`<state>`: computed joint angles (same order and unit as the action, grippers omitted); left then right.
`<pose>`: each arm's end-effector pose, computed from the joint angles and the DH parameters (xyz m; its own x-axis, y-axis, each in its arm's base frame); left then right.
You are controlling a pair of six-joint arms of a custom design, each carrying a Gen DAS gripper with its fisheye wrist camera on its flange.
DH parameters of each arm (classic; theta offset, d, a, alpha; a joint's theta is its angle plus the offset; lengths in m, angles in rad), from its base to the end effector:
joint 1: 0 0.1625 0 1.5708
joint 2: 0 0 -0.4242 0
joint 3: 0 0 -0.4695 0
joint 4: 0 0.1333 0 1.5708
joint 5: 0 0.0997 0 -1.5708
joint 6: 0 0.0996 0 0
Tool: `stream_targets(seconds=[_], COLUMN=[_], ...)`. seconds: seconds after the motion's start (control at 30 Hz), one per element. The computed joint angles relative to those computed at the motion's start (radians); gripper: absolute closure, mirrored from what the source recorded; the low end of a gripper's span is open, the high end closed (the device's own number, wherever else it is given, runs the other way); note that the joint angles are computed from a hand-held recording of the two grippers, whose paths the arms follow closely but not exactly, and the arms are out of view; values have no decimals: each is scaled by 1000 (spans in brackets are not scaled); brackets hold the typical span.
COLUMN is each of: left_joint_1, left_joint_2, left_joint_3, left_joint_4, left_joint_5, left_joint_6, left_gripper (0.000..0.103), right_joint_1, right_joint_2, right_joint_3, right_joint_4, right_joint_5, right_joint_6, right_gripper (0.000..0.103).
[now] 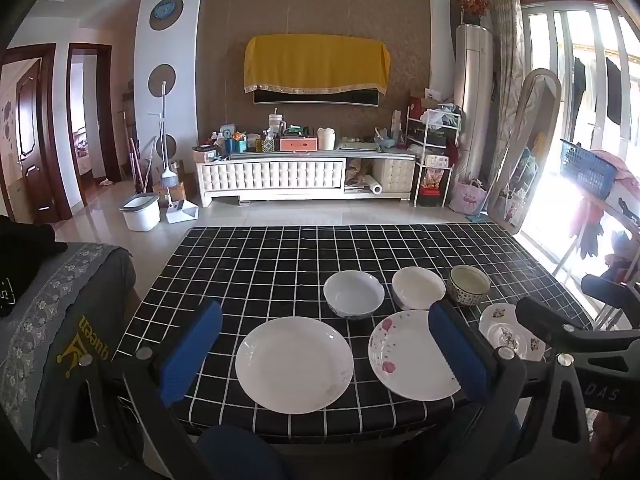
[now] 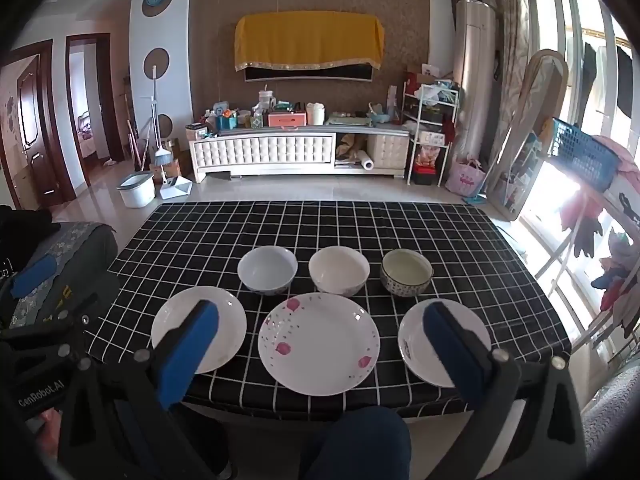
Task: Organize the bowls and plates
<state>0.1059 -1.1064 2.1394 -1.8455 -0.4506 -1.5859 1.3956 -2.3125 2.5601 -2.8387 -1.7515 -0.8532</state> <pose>-0.4468 -0.2717 0.0385 -0.7305 -0.0843 -0.6777 0.5586 0.4973 -0.6639 0.0606 -0.3197 0.3939 -0.6881 -0.1761 0.7039 -0.6497 0.5815 -0.4896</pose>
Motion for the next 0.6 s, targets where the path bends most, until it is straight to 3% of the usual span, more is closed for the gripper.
stream_targets(seconds=[0.6], left_joint_1=[-9], left_joint_2=[1], left_joint_3=[1], left_joint_4=[10], left_joint_5=[-8], left_joint_6=[-6], left_gripper=[1], right_joint_1=[-17], right_joint_2=[-23], right_joint_3=[15], right_joint_4=[9], right_joint_5=[12], right_joint_6=[-11], right_gripper=[0])
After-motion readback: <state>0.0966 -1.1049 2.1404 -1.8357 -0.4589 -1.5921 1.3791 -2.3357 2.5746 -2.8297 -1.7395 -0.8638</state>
